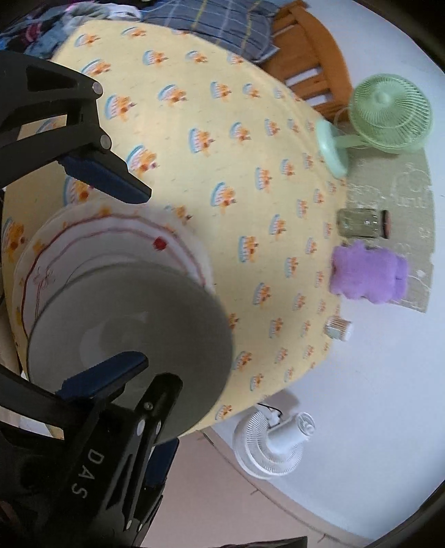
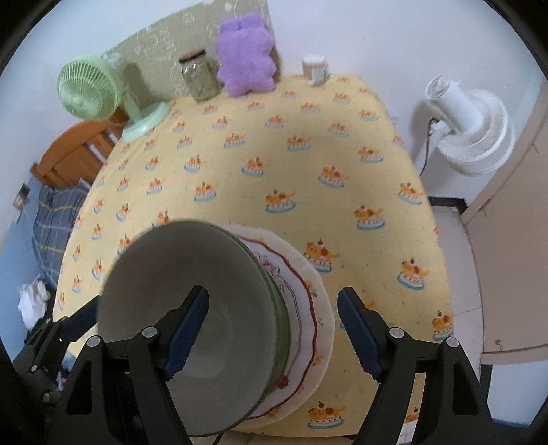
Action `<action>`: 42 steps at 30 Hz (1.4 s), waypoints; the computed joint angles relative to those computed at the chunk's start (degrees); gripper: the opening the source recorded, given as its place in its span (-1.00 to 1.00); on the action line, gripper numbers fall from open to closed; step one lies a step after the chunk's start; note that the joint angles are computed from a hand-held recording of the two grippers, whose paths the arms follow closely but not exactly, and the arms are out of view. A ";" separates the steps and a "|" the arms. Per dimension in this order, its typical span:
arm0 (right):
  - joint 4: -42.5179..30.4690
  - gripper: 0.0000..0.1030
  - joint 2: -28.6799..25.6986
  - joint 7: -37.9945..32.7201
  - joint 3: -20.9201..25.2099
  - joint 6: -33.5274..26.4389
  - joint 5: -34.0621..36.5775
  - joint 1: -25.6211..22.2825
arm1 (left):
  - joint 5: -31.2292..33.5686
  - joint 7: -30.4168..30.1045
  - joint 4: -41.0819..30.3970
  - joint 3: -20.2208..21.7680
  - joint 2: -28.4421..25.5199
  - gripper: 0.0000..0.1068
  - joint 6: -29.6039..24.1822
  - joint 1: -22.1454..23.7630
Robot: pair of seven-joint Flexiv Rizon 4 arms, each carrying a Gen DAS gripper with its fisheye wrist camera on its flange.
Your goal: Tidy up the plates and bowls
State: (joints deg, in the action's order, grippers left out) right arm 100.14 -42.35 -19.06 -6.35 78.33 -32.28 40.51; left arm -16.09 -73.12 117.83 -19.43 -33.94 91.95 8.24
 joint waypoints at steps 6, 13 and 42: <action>0.20 0.56 1.85 10.84 -7.72 -3.48 -5.80 7.91 | 3.71 6.94 2.45 -9.83 0.34 0.67 3.44 12.05; -2.47 0.56 2.03 25.94 -13.39 -10.37 -16.51 15.38 | 11.43 11.35 3.45 -19.68 -2.72 0.67 7.17 26.34; -1.60 0.70 0.10 62.27 -4.70 -22.72 -54.00 15.60 | 38.09 -3.03 12.73 -6.43 -10.25 0.86 38.21 33.31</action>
